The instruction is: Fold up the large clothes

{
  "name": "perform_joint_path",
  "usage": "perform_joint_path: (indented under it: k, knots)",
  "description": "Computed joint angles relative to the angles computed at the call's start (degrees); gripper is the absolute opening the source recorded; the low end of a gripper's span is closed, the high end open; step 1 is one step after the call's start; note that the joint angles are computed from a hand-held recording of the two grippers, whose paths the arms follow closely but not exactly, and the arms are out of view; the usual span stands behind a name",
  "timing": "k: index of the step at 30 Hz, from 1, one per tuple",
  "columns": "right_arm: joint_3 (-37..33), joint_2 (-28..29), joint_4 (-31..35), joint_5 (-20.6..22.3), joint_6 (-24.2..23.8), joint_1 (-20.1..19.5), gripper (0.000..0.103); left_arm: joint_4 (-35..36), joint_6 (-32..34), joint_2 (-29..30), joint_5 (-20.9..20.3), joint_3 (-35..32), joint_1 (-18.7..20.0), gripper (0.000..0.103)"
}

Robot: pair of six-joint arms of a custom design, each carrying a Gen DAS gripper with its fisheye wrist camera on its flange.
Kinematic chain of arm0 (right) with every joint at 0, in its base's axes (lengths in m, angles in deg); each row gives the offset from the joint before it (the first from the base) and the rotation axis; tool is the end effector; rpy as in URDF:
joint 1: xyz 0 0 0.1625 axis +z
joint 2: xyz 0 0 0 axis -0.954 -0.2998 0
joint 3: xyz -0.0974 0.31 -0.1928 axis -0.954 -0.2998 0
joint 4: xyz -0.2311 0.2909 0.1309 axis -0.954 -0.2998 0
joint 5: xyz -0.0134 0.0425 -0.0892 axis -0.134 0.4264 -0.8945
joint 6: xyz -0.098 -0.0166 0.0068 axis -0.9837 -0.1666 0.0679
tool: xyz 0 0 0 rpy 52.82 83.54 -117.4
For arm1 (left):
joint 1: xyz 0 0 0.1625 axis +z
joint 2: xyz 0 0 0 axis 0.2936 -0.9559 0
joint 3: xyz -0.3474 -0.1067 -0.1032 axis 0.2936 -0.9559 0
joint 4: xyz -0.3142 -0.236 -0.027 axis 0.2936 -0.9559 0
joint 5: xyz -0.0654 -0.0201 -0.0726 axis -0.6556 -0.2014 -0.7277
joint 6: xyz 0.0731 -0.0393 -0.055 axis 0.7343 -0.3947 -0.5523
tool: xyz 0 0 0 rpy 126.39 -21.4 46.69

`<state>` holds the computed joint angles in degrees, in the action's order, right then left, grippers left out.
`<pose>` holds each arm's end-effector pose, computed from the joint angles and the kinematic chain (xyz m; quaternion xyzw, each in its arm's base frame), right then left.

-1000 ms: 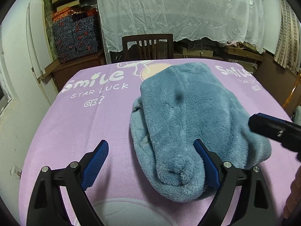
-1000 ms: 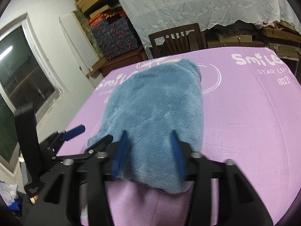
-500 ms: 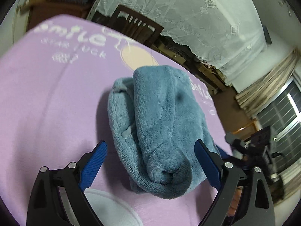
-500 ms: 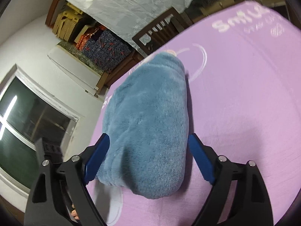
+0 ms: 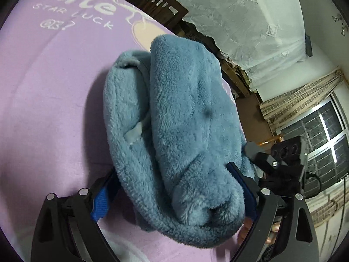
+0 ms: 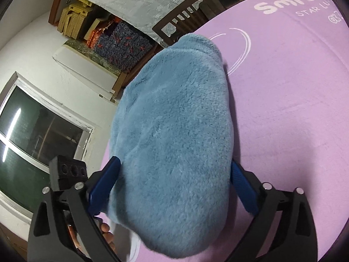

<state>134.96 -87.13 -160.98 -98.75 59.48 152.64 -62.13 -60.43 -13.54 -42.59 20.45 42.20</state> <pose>0.0144 -0.6919 0.3198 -0.0857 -0.9033 0.4190 0.0330 -0.3313 -0.7972 -0.0071 -0.2233 -0.9704 0.0539 0.0744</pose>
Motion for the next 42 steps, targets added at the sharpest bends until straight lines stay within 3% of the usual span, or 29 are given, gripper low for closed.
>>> perform_joint_path:
  k: [4,8,9,12,18,21,27,33,39,42]
  knots:
    - [-1.11,0.68,2.51,3.96,2.35,-1.87,0.095,3.20,0.70,3.90,-0.93,-6.84,-0.11,0.086]
    - [-0.38,1.65,-0.78,1.42,-0.45,-0.87,0.077,-0.24,1.21,0.96,0.25,-0.67,-0.65,0.078]
    - [-0.17,1.54,-1.08,1.49,-0.98,-0.76,0.071,-2.27,1.32,-0.79,0.13,2.79,-0.72,0.076]
    - [0.66,0.75,-1.58,3.28,-2.27,-0.67,0.064,-8.62,2.64,-6.74,1.00,14.05,-1.39,0.073]
    - [2.73,-1.34,-2.25,4.95,-2.89,0.30,0.061,-15.35,3.78,-13.29,1.64,24.52,-2.72,0.073]
    - [5.24,-3.69,-3.07,5.73,-2.51,1.48,0.061,-21.29,4.12,-19.42,1.70,34.08,-3.94,0.073]
    - [16.63,-12.19,-9.74,4.91,-3.60,4.78,0.062,-33.39,4.82,-32.96,1.10,56.35,-7.72,0.073]
    - [30.47,-22.25,-14.99,3.51,-2.89,6.96,0.062,-40.54,3.42,-43.39,2.22,73.44,-12.19,0.073]
    - [43.42,-30.54,-20.27,2.91,-1.81,7.57,0.063,-46.12,2.42,-50.27,4.84,86.21,-15.96,0.073]
    - [48.40,-32.68,-22.33,4.75,-2.52,5.68,0.063,-48.46,2.26,-51.04,7.16,89.83,-16.67,0.073]
